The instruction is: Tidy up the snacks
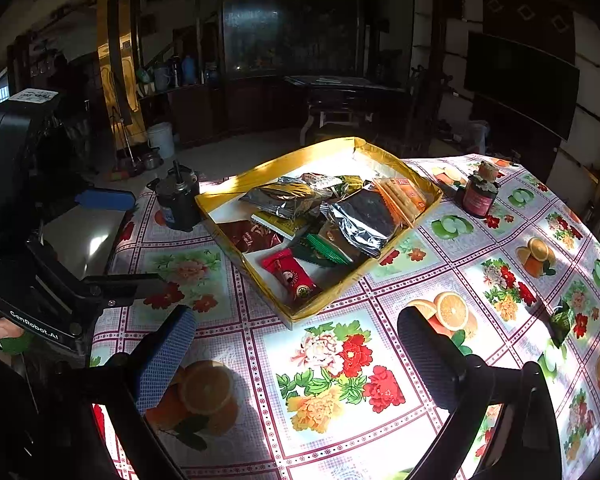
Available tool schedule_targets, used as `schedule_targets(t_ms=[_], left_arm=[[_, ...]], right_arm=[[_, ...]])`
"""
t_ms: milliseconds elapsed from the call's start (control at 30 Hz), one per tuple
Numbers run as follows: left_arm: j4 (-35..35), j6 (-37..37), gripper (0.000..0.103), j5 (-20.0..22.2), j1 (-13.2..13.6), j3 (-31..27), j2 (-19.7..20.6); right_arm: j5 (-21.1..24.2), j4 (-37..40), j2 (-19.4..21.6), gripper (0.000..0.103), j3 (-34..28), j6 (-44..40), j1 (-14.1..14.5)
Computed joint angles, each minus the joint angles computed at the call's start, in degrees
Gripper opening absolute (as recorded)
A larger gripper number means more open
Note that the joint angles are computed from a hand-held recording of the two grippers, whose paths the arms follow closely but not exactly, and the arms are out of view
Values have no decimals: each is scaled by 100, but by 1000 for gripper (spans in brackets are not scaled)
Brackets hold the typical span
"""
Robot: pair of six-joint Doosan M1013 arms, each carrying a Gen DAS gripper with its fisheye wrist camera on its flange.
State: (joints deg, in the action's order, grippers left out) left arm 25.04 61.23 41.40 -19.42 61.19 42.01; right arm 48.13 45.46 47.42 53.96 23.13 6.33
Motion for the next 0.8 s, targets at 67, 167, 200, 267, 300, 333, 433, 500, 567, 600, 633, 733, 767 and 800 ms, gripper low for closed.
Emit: schedule_targets(t_ms=[67, 167, 200, 267, 300, 333, 433, 500, 567, 600, 633, 733, 767, 800], left_arm=[[-134, 67, 99, -6, 14, 11, -13], [-249, 139, 99, -42, 21, 31, -37], [-206, 122, 99, -50, 12, 43, -45], [-178, 147, 99, -85, -3, 71, -63], [-169, 159, 99, -86, -9, 80, -69], [-168, 163, 99, -76, -16, 83, -74], [-157, 76, 99, -108, -10, 120, -111], [-185, 72, 99, -144, 2, 134, -135], [-188, 48, 99, -161, 10, 146, -157], [-180, 30, 99, -174, 11, 152, -166], [-176, 22, 99, -191, 9, 162, -175], [-148, -10, 99, -202, -1, 174, -189], [-118, -35, 99, -201, -7, 176, -191], [-95, -57, 99, -194, -11, 172, -193]], right_arm=[[35, 70, 6, 102, -4, -50, -13], [23, 68, 0, 102, 5, -88, -8], [-5, 40, -3, 102, 12, -100, 0], [-8, 48, -9, 102, 25, -161, 8], [33, 79, -7, 102, 25, -216, 7], [65, 104, -4, 102, 24, -276, 8], [90, -3, 9, 102, 0, -297, 33], [176, -70, 41, 102, -60, -295, 41], [218, -138, 57, 102, -99, -324, 53], [244, -157, 63, 102, -115, -359, 57], [259, -172, 70, 102, -133, -400, 62], [321, -174, 99, 102, -201, -525, 73], [331, -188, 115, 102, -234, -536, 78], [352, -200, 133, 102, -272, -532, 83]])
